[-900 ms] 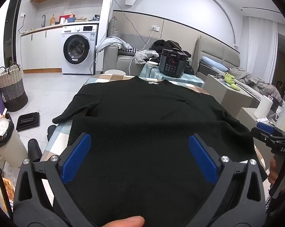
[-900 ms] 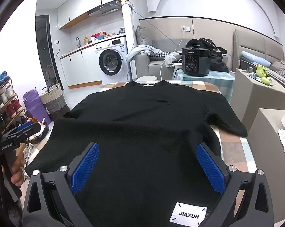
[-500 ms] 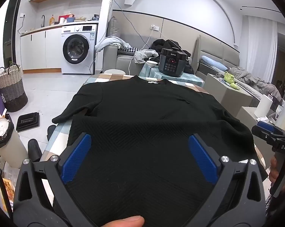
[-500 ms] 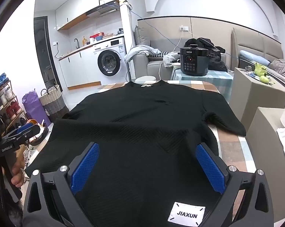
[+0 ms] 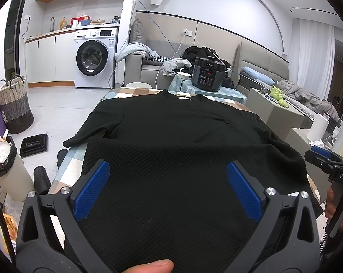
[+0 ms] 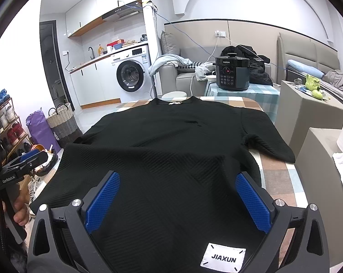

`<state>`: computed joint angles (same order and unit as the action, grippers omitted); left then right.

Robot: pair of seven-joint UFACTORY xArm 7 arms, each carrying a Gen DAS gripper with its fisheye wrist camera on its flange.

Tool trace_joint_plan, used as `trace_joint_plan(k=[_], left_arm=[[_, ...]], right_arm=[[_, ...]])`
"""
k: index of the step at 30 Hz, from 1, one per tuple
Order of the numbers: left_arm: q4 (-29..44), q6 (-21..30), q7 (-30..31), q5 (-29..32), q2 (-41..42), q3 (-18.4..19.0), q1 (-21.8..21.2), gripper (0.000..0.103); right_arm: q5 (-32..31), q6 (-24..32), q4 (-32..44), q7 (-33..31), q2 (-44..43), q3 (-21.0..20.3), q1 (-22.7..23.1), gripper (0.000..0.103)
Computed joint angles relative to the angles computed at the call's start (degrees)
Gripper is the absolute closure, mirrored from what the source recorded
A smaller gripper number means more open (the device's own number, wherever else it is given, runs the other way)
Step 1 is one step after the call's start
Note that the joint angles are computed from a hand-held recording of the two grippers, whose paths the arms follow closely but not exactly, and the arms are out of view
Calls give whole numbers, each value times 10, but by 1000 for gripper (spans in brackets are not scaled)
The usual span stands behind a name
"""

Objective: Fold small clothes

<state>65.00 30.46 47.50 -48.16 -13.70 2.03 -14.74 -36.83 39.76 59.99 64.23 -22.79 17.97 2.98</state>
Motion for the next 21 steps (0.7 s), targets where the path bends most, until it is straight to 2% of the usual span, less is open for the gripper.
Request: trace_joint_plan(k=[21], left_arm=[[1,3,-3,3,0,-1,2,1]], right_arm=[[-1,-3,-4,2,-1,0,-2,0]])
